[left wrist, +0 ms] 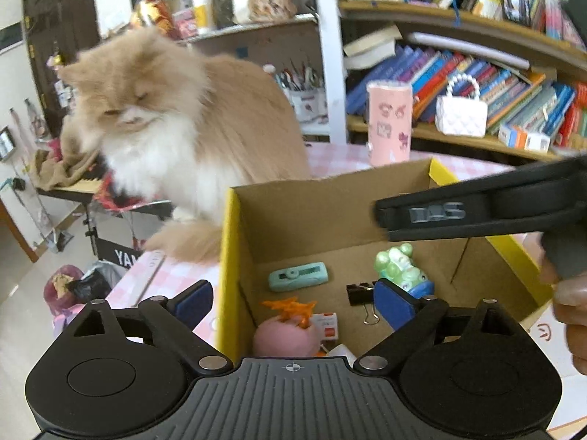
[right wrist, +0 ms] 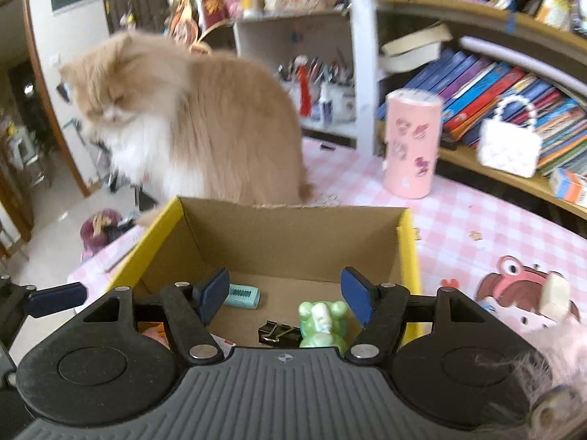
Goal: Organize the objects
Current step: 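Move both tools back toward the large pink plush pig and white block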
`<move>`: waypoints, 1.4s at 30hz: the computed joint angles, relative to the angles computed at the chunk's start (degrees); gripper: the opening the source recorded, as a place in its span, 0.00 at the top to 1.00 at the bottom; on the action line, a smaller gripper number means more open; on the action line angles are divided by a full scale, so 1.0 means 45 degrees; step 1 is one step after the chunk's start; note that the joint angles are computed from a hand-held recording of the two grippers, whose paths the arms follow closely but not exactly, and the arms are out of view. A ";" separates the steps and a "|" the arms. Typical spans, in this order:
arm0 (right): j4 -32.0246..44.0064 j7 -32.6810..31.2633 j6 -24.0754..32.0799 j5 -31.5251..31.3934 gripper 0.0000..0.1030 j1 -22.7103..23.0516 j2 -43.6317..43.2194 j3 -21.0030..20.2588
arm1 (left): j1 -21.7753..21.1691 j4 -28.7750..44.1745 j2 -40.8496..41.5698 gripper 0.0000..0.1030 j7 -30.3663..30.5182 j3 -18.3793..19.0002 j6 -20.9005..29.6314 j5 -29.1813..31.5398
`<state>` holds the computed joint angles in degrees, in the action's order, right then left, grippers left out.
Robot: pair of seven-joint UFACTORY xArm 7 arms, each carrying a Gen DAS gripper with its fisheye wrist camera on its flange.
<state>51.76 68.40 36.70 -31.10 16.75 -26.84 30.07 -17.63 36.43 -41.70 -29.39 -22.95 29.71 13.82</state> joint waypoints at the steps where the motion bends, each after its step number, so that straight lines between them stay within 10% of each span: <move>1: -0.0100 0.0218 0.0169 -0.0039 0.35 0.0013 -0.0324 0.0122 | -0.0071 -0.0121 -0.0303 0.05 -0.0046 0.0091 0.0086 -0.0073; 28: 0.1400 0.3078 0.8436 0.2745 0.31 0.0083 -0.3095 0.6381 | -0.3074 -0.2891 -0.7379 0.04 0.0667 0.0176 0.5155 -0.2832; 42: 0.2437 0.3327 1.0629 0.5524 0.29 -0.0873 -0.4799 0.7780 | -0.4375 -0.3160 -0.8628 0.04 0.0895 -0.0403 0.6667 -0.4265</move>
<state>62.73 83.37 84.52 -6.25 12.82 -48.44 65.08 -37.32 22.21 -80.53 -25.36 -24.77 59.71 -5.37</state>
